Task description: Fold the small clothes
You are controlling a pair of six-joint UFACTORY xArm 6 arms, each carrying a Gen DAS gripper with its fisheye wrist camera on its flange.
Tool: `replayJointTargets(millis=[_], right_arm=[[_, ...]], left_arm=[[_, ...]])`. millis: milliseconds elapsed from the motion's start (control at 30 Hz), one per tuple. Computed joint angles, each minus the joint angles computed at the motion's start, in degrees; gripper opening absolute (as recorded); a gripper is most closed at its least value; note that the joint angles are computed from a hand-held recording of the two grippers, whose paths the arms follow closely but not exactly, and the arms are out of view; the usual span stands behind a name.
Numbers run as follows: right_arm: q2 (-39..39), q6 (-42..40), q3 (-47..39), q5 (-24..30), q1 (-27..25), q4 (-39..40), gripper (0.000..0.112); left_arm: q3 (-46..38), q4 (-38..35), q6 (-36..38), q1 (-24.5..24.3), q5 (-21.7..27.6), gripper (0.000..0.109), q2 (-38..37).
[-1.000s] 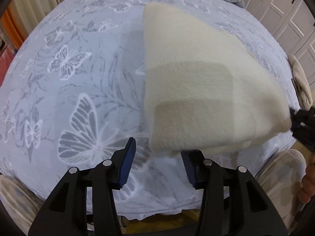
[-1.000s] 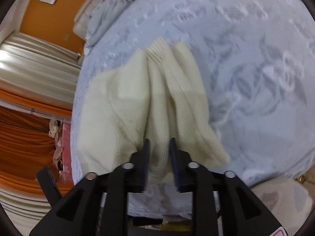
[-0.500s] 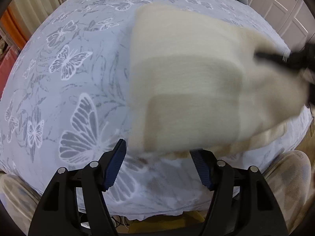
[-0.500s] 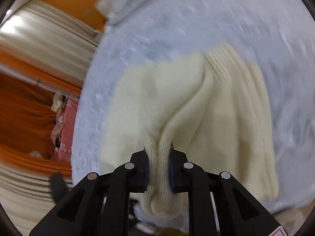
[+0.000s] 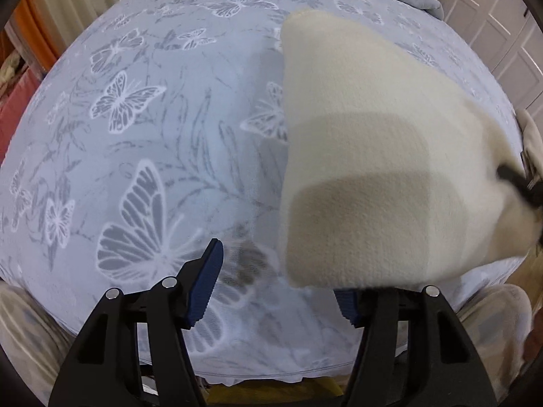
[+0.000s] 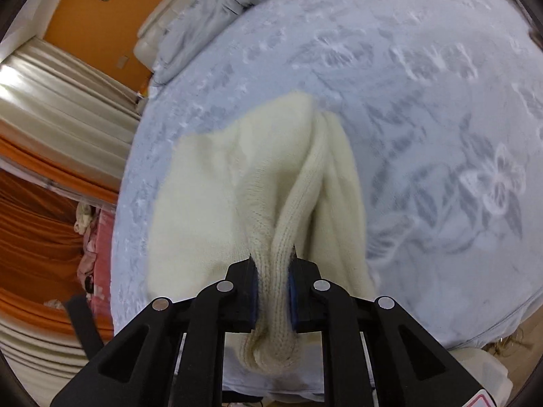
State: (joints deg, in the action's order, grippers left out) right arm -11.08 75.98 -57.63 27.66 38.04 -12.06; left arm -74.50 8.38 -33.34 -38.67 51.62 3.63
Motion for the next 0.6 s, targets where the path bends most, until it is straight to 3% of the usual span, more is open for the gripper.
replayJointTargets(millis=[100, 233, 300, 367, 467, 600], right_arm=[[0.1, 1.5, -3.3, 1.6, 0.5, -5.5, 0.012], [1.9, -5.0, -1.7, 6.6, -0.6, 2.0, 0.014], [1.3, -5.7, 0.9, 4.7, -1.0, 4.9, 0.019], [-0.9, 0.7, 0.4, 6.9, -0.5, -0.3, 0.03], [-1.9, 8.2, -4.9, 16.3, 2.5, -11.8, 0.031], [2.4, -1.5, -13.9, 11.6, 3.8, -10.2, 0.027]], left_arm=[[0.1, -0.9, 0.9, 0.4, 0.2, 0.062, -0.4], [-0.2, -0.7, 2.0, -0.3, 0.8, 0.062, -0.8], [-1.2, 0.5, 2.7, -1.0, 2.7, 0.063, -0.7], [-1.1, 2.1, 2.7, -1.7, 3.8, 0.069, -1.7], [-0.1, 3.3, 2.4, -1.8, 4.8, 0.073, -3.9], [0.2, 2.9, 1.7, -1.3, 7.3, 0.073, -5.6]])
